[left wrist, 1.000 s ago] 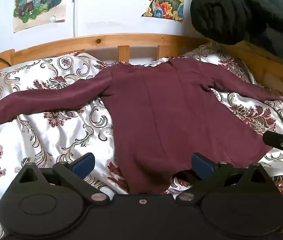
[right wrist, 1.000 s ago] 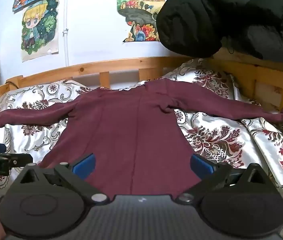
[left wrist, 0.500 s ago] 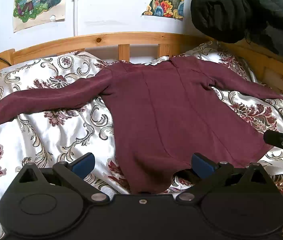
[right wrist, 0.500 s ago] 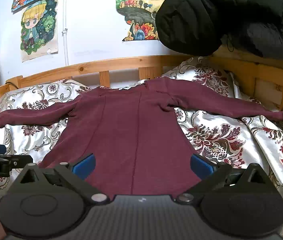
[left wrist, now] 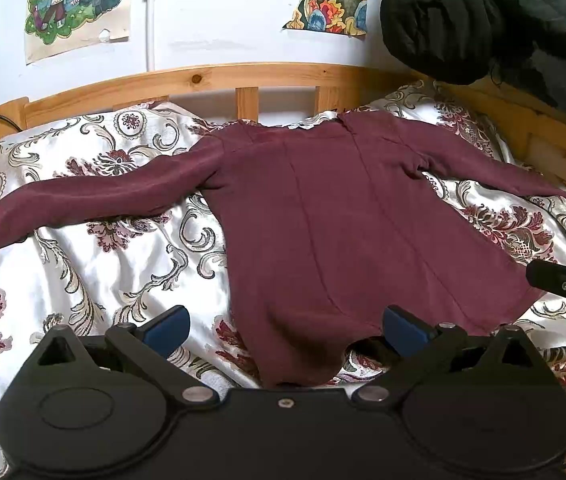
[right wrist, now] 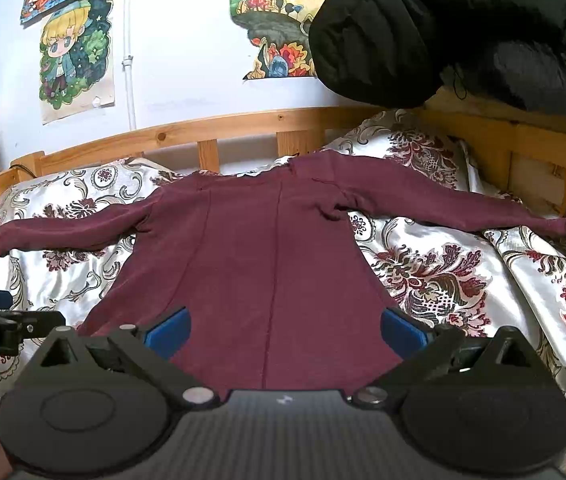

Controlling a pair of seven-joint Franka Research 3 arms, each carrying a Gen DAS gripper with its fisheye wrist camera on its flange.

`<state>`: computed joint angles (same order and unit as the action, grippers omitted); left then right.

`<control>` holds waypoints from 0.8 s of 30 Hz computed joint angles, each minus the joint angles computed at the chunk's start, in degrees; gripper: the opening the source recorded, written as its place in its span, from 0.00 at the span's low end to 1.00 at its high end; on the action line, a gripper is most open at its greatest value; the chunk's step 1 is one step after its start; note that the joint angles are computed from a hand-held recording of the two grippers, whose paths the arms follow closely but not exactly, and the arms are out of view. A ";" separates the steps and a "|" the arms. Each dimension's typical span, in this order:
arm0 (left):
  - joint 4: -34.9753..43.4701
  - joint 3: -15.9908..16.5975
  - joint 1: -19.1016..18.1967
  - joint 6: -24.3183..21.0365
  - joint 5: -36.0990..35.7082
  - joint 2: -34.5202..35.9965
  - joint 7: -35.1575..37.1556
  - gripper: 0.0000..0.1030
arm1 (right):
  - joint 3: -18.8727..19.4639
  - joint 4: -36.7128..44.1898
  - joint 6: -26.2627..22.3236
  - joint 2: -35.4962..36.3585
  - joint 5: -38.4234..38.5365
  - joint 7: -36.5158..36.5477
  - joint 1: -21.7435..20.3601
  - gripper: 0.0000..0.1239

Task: Fold small clothes

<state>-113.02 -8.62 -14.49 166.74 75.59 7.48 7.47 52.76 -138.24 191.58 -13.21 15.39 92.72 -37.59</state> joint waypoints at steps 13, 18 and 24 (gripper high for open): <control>0.09 0.03 -0.08 -0.10 -0.29 0.10 0.25 0.99 | 0.10 -0.01 -0.06 0.00 -0.10 0.26 -0.10 0.83; 0.12 0.06 -0.08 -0.04 -0.32 0.14 0.37 0.99 | 0.12 0.10 -0.27 0.03 -0.47 0.75 -0.22 0.83; 0.04 0.06 -0.09 -0.13 -0.49 0.02 0.52 0.99 | -0.11 0.02 -0.29 -0.01 -0.94 1.21 -0.07 0.83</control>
